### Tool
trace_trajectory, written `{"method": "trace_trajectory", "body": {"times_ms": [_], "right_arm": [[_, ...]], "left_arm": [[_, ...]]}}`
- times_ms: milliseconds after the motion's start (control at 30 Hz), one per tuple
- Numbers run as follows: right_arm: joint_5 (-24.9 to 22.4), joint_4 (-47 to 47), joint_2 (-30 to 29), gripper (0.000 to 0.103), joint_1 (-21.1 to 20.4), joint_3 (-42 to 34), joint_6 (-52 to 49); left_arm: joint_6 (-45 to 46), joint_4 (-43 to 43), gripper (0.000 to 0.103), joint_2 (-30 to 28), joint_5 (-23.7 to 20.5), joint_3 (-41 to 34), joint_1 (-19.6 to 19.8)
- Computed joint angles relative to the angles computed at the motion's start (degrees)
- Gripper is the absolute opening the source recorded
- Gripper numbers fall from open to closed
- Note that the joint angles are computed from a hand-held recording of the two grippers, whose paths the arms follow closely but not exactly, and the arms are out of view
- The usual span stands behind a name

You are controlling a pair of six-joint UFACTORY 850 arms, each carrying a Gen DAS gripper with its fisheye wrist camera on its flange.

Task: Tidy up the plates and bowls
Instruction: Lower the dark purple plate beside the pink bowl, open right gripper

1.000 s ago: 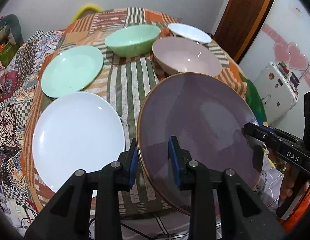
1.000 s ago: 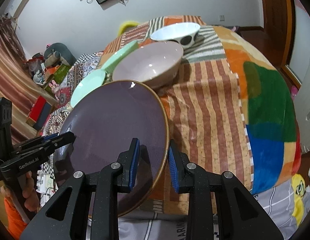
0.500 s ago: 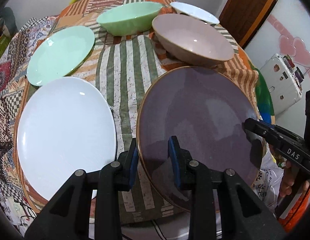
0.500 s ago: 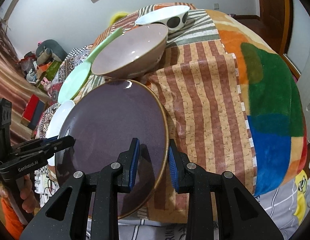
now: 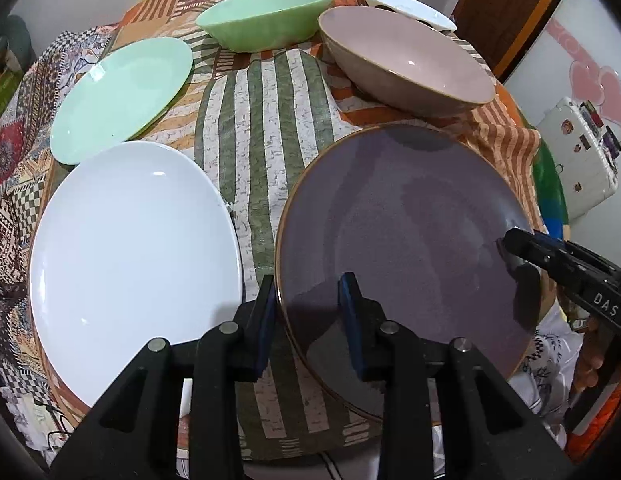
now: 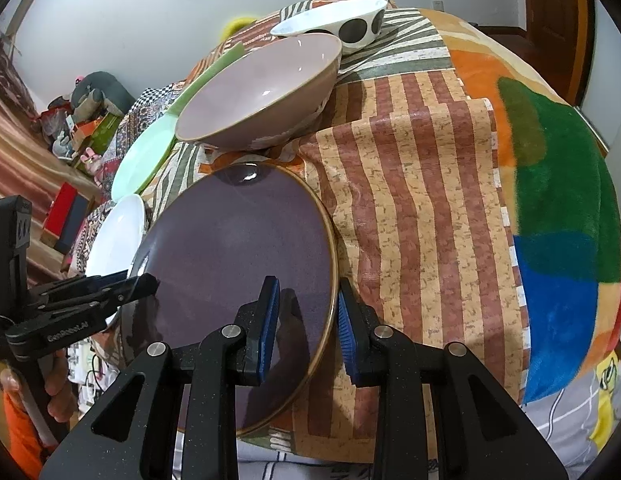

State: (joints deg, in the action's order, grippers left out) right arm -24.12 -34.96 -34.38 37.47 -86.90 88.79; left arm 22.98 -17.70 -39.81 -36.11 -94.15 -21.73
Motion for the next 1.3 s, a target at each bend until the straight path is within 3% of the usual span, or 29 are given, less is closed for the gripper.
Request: {"method": "trace_trajectory", "body": {"times_ms": [200,533,667,967,1300], "right_arm": [[-0.54,0.67,-0.49,0.028,0.0,-0.97,-1.39],[-10.94,-7.66,0.7,0.034,2.22,-2.13,2.62],[-13.5,-12.78,0.96,0.052,3.52,-3.01,5.2],[-14.14,-17.86,-0.23,0.054,4.96,-7.33,6.25],[-13.51,-17.61,-5.75,0.054,5.85,-16.41,1.16]], "left_arm": [[0.12,-0.68,0.031,1.01,1.48,0.93,0.25],[3.18,-2.91,0.031,6.47,7.26,5.69,0.57],[7.3,-7.49,0.031,9.21,9.55,8.15,1.09],[16.03,-16.77,0.033,15.93,15.59,14.0,2.6],[20.67,-22.73,0.033,20.36,20.28,18.49,6.8]]}}
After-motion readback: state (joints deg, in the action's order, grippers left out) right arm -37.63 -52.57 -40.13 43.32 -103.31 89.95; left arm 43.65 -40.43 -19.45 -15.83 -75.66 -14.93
